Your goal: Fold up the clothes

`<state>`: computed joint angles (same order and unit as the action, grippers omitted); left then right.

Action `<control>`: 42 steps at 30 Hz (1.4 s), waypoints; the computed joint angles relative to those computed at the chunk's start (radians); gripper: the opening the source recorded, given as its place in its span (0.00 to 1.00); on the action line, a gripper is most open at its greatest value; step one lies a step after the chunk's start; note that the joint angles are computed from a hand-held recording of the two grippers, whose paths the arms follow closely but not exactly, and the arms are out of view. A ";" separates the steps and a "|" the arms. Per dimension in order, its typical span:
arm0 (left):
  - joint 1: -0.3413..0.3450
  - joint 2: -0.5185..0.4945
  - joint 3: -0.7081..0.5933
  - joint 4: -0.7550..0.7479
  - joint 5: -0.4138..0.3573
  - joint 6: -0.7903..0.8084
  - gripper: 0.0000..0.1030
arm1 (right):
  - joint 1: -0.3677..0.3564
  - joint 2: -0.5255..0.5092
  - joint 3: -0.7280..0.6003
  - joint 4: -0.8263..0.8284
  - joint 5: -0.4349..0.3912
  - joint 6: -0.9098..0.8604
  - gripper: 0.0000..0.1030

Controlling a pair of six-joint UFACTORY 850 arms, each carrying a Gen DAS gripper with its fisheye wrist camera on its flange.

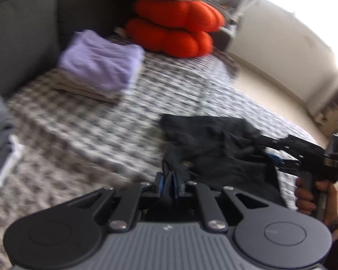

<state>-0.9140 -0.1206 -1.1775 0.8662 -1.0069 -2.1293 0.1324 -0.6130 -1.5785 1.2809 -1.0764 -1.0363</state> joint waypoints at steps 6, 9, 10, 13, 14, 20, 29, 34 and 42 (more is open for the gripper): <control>0.023 0.009 0.041 -0.037 0.024 -0.006 0.08 | 0.031 0.017 0.037 0.054 0.089 -0.051 0.26; 0.029 -0.013 0.030 -0.044 -0.004 -0.002 0.08 | 0.030 0.046 0.078 0.085 0.152 -0.079 0.08; 0.031 -0.019 0.024 -0.040 -0.009 0.000 0.07 | 0.025 0.060 0.095 0.105 0.174 -0.098 0.08; 0.039 -0.040 -0.003 -0.020 -0.017 0.014 0.07 | 0.002 0.101 0.134 0.167 0.240 -0.175 0.07; 0.042 -0.050 -0.018 -0.007 -0.021 0.025 0.07 | -0.007 0.113 0.144 0.189 0.261 -0.200 0.07; 0.073 -0.147 -0.153 0.085 -0.035 0.104 0.06 | -0.076 0.183 0.200 0.346 0.413 -0.334 0.06; 0.142 -0.398 -0.490 0.159 0.031 0.226 0.06 | -0.205 0.285 0.279 0.689 0.618 -0.634 0.06; 0.165 -0.503 -0.646 0.128 0.088 0.222 0.05 | -0.273 0.345 0.333 0.707 0.684 -0.659 0.06; 0.176 -0.530 -0.659 0.083 0.101 0.279 0.05 | -0.337 0.373 0.348 0.158 0.598 -0.227 0.06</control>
<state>-0.7384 -0.6505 -1.8363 0.9492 -0.9055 -1.8507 -0.2050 -0.2397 -1.2307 1.4390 -0.4785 -1.2633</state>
